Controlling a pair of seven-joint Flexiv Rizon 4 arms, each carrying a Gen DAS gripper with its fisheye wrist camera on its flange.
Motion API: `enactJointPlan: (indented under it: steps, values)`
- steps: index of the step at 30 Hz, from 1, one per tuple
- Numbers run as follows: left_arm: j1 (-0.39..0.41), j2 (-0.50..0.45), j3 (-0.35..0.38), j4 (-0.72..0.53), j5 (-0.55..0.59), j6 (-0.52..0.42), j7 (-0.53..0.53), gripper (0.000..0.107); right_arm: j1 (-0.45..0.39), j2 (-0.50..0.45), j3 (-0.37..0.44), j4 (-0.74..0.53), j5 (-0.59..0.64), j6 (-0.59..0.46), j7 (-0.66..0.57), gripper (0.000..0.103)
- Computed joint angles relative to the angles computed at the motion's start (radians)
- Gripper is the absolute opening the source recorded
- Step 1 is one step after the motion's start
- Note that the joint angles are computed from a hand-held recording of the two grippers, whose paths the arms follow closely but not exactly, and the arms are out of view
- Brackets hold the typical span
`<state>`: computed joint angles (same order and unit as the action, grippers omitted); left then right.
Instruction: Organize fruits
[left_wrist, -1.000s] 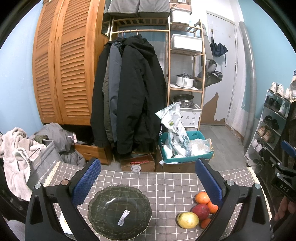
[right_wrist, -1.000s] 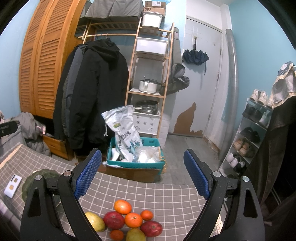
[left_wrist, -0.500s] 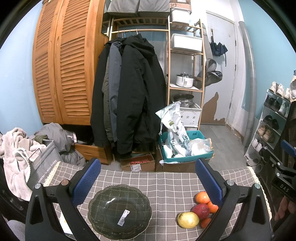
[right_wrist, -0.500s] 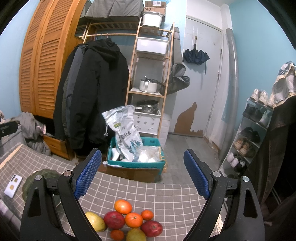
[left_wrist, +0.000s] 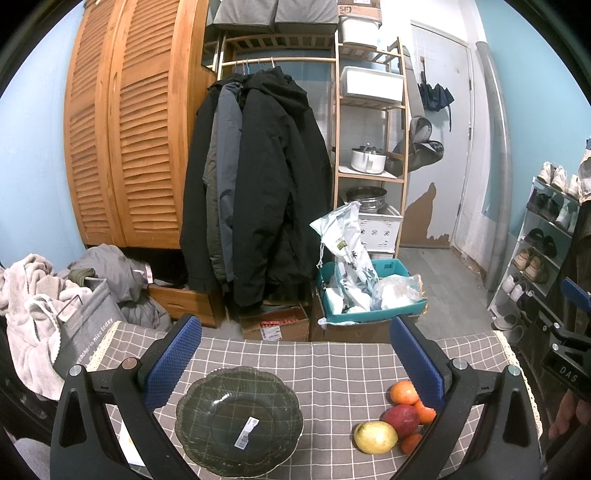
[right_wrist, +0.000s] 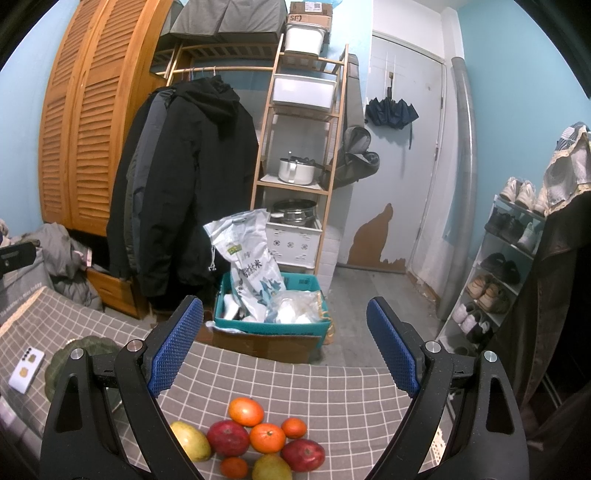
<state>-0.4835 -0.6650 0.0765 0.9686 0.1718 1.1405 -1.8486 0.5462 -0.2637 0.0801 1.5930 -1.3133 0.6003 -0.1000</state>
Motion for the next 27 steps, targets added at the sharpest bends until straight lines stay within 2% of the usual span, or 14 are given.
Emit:
enactJointPlan:
  steps: [18, 27]
  values:
    - [-0.008, -0.002, -0.008, 0.030, 0.004, 0.006, 0.003, 0.103, 0.014, -0.015, 0.007, -0.023, 0.036, -0.016, -0.024, 0.089]
    - [-0.011, -0.042, -0.023, -0.023, -0.013, -0.067, 0.060, 0.103, 0.013, -0.029, -0.001, -0.022, 0.120, -0.005, -0.070, 0.089]
